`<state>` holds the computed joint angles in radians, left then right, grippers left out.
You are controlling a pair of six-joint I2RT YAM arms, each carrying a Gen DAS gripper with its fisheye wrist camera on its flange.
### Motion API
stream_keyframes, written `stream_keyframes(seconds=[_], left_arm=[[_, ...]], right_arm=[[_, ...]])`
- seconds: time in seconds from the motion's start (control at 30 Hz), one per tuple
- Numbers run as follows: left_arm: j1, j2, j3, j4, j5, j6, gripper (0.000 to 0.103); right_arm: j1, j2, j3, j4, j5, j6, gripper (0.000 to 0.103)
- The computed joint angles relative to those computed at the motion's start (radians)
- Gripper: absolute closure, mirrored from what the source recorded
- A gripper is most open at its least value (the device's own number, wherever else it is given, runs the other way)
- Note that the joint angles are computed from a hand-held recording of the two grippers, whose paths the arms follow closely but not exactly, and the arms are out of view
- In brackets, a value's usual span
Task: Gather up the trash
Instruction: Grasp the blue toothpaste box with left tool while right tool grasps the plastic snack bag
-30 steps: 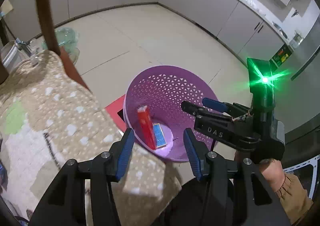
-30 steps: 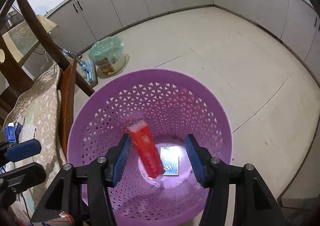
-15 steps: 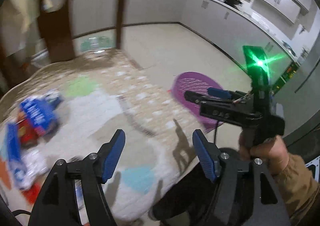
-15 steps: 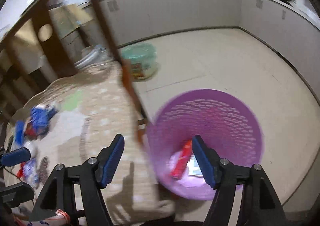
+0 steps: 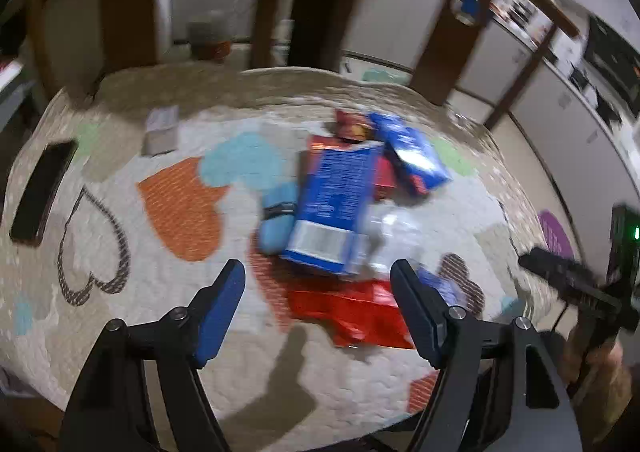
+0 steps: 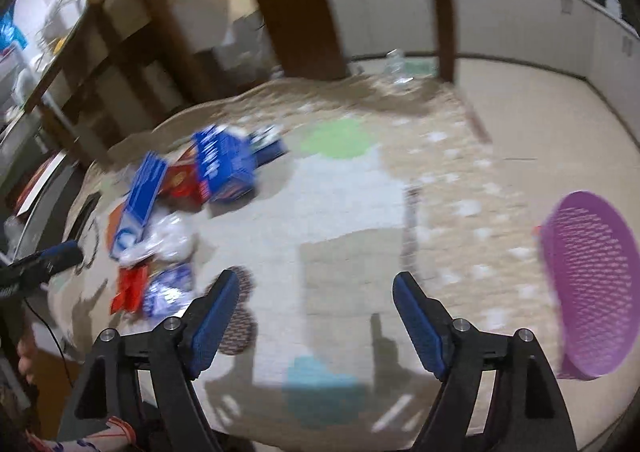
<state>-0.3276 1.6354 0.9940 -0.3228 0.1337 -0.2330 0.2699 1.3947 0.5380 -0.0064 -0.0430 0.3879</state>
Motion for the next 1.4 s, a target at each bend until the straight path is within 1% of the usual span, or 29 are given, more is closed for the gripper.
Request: stream_keyframes(seconds=[0.13,0.23,0.27,0.43,0.5,0.6,0.7,0.77,0.83,0.9,0.93,0.97,1.0,1.07,1.1,1.27,1.4], left_arm=[[0.061,0.039,0.012,0.033,0.078,0.018,0.025],[0.070,0.088,0.048,0.048,0.111,0.040,0.024],[0.065,0.115,0.065,0.058,0.121,0.047,0.022],[0.056,0.249,0.188,0.037,0.167,0.078,0.021],[0.048,0.294,0.233,0.022,0.164,0.079,0.021],[0.023,0.333,0.272,0.010,0.120,0.093,0.021],[-0.003,0.348,0.285,0.007,0.080,0.115,0.021],[-0.016,0.357,0.293,0.002,0.073,0.128,0.021],[-0.023,0.357,0.295,0.000,0.064,0.135,0.021],[-0.026,0.350,0.292,0.006,0.061,0.136,0.025],[-0.027,0.345,0.289,0.009,0.058,0.135,0.039],[-0.028,0.345,0.292,0.005,0.057,0.135,0.057],[-0.028,0.349,0.305,-0.018,0.059,0.136,0.058],[-0.029,0.330,0.285,-0.004,0.051,0.126,0.058],[-0.030,0.312,0.269,0.007,0.045,0.128,0.058],[-0.025,0.213,0.204,0.023,0.049,0.110,0.058],[-0.037,0.134,0.166,0.025,0.026,0.108,0.058]], right_arm=[[0.082,0.085,0.035,0.044,-0.041,0.041,0.020],[0.140,0.128,0.064,0.064,-0.054,0.046,0.018],[0.163,0.146,0.077,0.069,-0.052,0.043,0.018],[0.242,0.228,0.137,0.078,-0.043,0.032,0.018],[0.269,0.267,0.169,0.071,-0.022,0.030,0.018],[0.298,0.310,0.209,0.056,0.003,0.028,0.018],[0.323,0.340,0.236,0.049,0.031,0.021,0.018],[0.340,0.352,0.249,0.044,0.048,0.014,0.018],[0.350,0.358,0.257,0.036,0.064,0.006,0.020],[0.355,0.360,0.260,0.027,0.076,-0.004,0.031],[0.354,0.361,0.259,0.024,0.077,-0.007,0.034],[0.352,0.361,0.257,0.024,0.077,-0.007,0.039],[0.354,0.354,0.245,0.028,0.078,-0.004,0.041],[0.348,0.343,0.232,0.032,0.072,-0.001,0.048],[0.346,0.335,0.223,0.034,0.069,0.002,0.049],[0.325,0.271,0.168,0.042,0.046,0.013,0.052],[0.294,0.190,0.106,0.044,0.042,0.027,0.052]])
